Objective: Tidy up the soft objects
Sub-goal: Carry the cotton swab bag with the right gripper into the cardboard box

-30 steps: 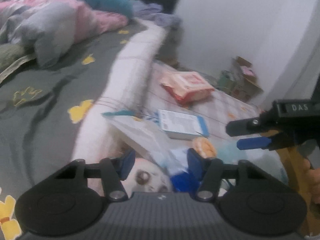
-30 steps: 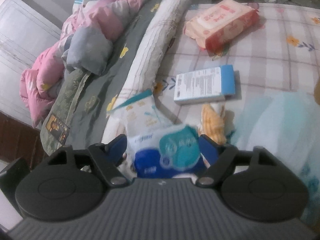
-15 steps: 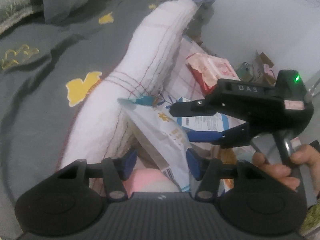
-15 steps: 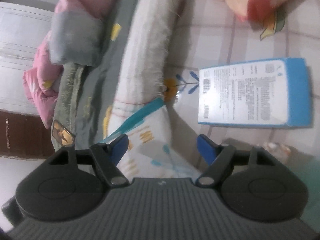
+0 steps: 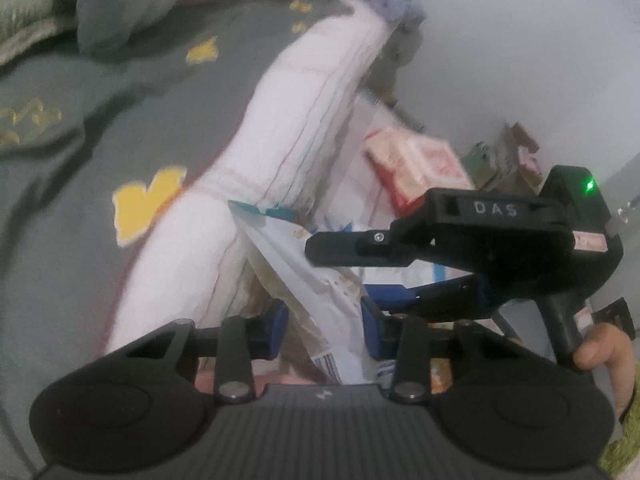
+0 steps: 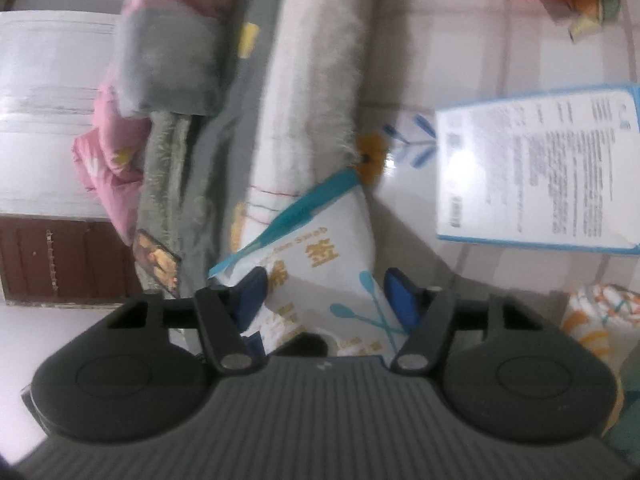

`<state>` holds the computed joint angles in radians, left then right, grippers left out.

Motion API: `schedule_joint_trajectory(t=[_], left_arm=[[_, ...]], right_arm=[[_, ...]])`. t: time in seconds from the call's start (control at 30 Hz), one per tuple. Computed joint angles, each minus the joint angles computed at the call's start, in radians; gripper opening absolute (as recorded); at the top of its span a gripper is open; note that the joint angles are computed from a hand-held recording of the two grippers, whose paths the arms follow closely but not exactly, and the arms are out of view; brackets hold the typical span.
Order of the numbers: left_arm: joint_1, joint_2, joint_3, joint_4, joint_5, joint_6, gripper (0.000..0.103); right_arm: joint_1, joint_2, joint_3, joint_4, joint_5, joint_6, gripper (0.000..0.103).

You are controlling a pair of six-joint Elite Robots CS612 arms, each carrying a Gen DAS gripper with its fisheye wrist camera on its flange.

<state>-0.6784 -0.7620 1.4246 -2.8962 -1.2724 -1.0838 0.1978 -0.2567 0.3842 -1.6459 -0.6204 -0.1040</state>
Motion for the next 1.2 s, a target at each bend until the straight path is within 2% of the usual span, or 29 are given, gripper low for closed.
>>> schedule_joint_trajectory(t=[0.3,0.37,0.47,0.57,0.7,0.8,0.9,1.0,1.07,1.2], left_arm=[[-0.057,-0.056,0.02,-0.026,0.199,0.123,0.039],[-0.075,-0.069,0.022,-0.039,0.243,0.158,0.039],[-0.096,-0.08,0.015,-0.058,0.278,0.203,0.039],[-0.119,-0.079,-0.006,-0.088,0.283,0.266,0.039],[-0.141,-0.055,-0.059,-0.12,0.218,0.361,0.039],[-0.146,-0.01,-0.142,-0.113,0.099,0.425,0.039],[-0.143,0.057,-0.255,-0.073,-0.039,0.473,0.039],[-0.14,0.146,-0.415,0.03,-0.167,0.514,0.039],[-0.142,0.214,-0.54,0.121,-0.225,0.546,0.039],[-0.148,0.346,-0.783,0.306,-0.271,0.616,0.04]], right_arm=[[-0.008,-0.138,0.216,-0.256,0.091,-0.001,0.053],[-0.014,-0.179,0.281,-0.339,0.119,0.006,0.053],[-0.029,-0.241,0.379,-0.449,0.146,0.018,0.052],[-0.049,-0.307,0.484,-0.578,0.158,0.052,0.052],[-0.101,-0.401,0.653,-0.753,0.164,0.117,0.052],[-0.148,-0.458,0.776,-0.906,0.142,0.21,0.052],[-0.201,-0.501,0.886,-1.038,0.099,0.313,0.051],[-0.255,-0.532,0.975,-1.126,0.04,0.406,0.051],[-0.289,-0.541,1.02,-1.17,0.0,0.466,0.051],[-0.339,-0.53,1.065,-1.226,-0.041,0.563,0.051]])
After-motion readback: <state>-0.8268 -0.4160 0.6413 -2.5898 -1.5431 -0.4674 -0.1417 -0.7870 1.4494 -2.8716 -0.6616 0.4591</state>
